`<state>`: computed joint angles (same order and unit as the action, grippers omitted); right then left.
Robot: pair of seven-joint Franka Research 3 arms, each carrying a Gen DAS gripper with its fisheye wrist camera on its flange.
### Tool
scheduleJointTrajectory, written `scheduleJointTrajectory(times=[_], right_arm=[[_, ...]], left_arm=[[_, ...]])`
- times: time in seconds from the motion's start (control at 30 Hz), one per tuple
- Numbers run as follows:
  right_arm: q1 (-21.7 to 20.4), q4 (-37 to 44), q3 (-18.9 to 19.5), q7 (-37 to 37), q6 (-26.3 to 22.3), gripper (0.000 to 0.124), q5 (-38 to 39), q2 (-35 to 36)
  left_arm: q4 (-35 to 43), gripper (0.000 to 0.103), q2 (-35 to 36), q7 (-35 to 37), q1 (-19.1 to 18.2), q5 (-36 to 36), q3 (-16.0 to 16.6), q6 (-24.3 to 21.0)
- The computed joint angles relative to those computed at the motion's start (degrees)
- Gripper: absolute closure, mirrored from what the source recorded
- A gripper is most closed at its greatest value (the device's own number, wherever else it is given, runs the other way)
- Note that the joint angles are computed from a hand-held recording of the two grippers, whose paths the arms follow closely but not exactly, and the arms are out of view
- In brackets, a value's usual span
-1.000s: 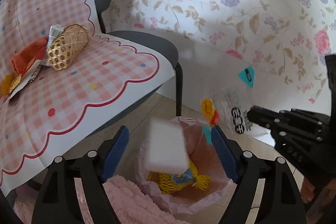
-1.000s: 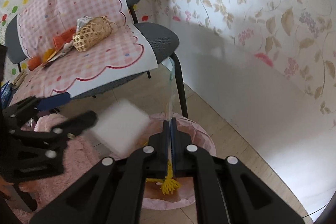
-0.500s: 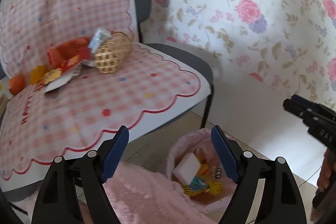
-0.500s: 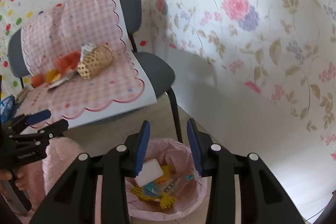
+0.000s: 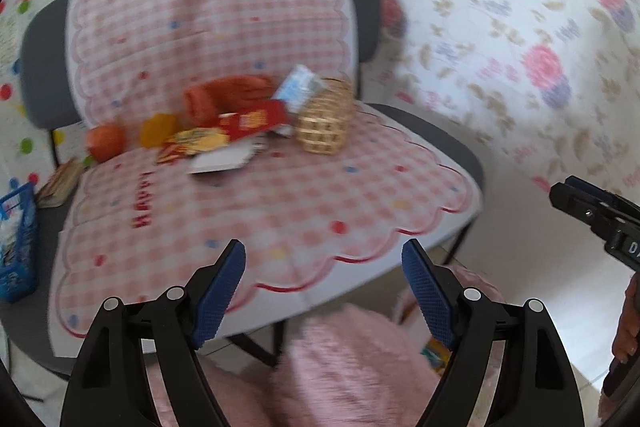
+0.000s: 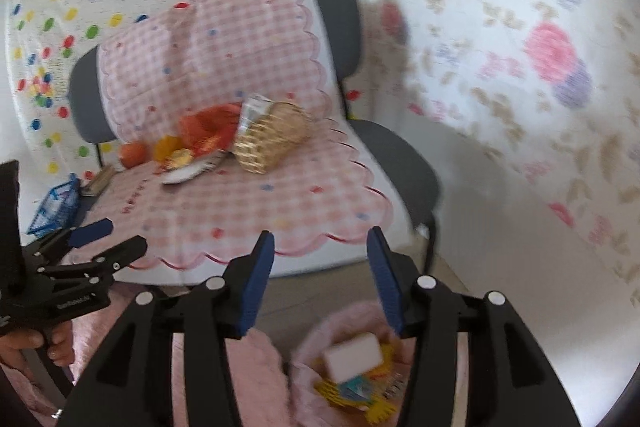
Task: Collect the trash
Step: 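Move both grippers back over the chair toward the red card box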
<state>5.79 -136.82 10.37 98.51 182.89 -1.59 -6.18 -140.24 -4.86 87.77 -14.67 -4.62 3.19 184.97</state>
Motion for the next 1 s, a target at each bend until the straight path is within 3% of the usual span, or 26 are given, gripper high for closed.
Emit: scheduleJointTrajectory(times=[0.07, 0.17, 0.23, 0.4, 0.57, 0.7, 0.8, 0.93, 1.0], right_arm=[[-0.36, 2.91, 1.19, 0.72, -0.34, 0.076, -2.18, 1.9], [3.67, 7.3, -1.03, -2.53, -0.97, 0.076, 0.33, 4.92], [5.5, 10.15, -2.01, -3.91, -1.44, 0.076, 1.24, 6.97], [8.75, 17.1, -3.36, -8.69, -3.51, 0.076, 5.4, 12.39], [10.63, 26.25, -2.98, -15.28, -7.35, 0.076, 10.81, 19.69], [11.98, 35.36, -2.72, -19.1, -11.54, 0.078, 14.02, 27.0], [14.48, 42.29, -4.86, -18.79, -14.14, 0.091, 13.43, 32.57], [13.41, 53.87, -2.8, -20.41, -20.39, 0.091, 16.71, 41.1], [12.96, 58.65, -1.96, -21.0, -23.18, 0.081, 18.33, 44.47]], left_arm=[[0.41, 0.023, -0.1, -4.3, 6.58, 4.49, -3.93, -0.64], [1.73, 0.023, -0.04, -14.17, 17.7, 15.56, -10.37, -1.74], [3.12, 0.023, 0.22, -19.73, 21.69, 21.55, -11.72, -2.6], [6.9, 0.022, 1.55, -26.87, 24.48, 29.97, -9.77, -4.56], [12.77, 0.022, 5.85, -32.66, 24.38, 35.85, -6.42, -7.03], [16.61, 0.022, 9.66, -33.61, 23.33, 36.84, -4.32, -7.91], [19.41, 0.022, 12.62, -31.89, 22.95, 35.08, -3.83, -8.94], [22.49, 0.022, 15.81, -30.29, 22.29, 33.84, -3.17, -10.3], [23.28, 0.022, 16.78, -28.82, 22.53, 32.26, -3.51, -10.5]])
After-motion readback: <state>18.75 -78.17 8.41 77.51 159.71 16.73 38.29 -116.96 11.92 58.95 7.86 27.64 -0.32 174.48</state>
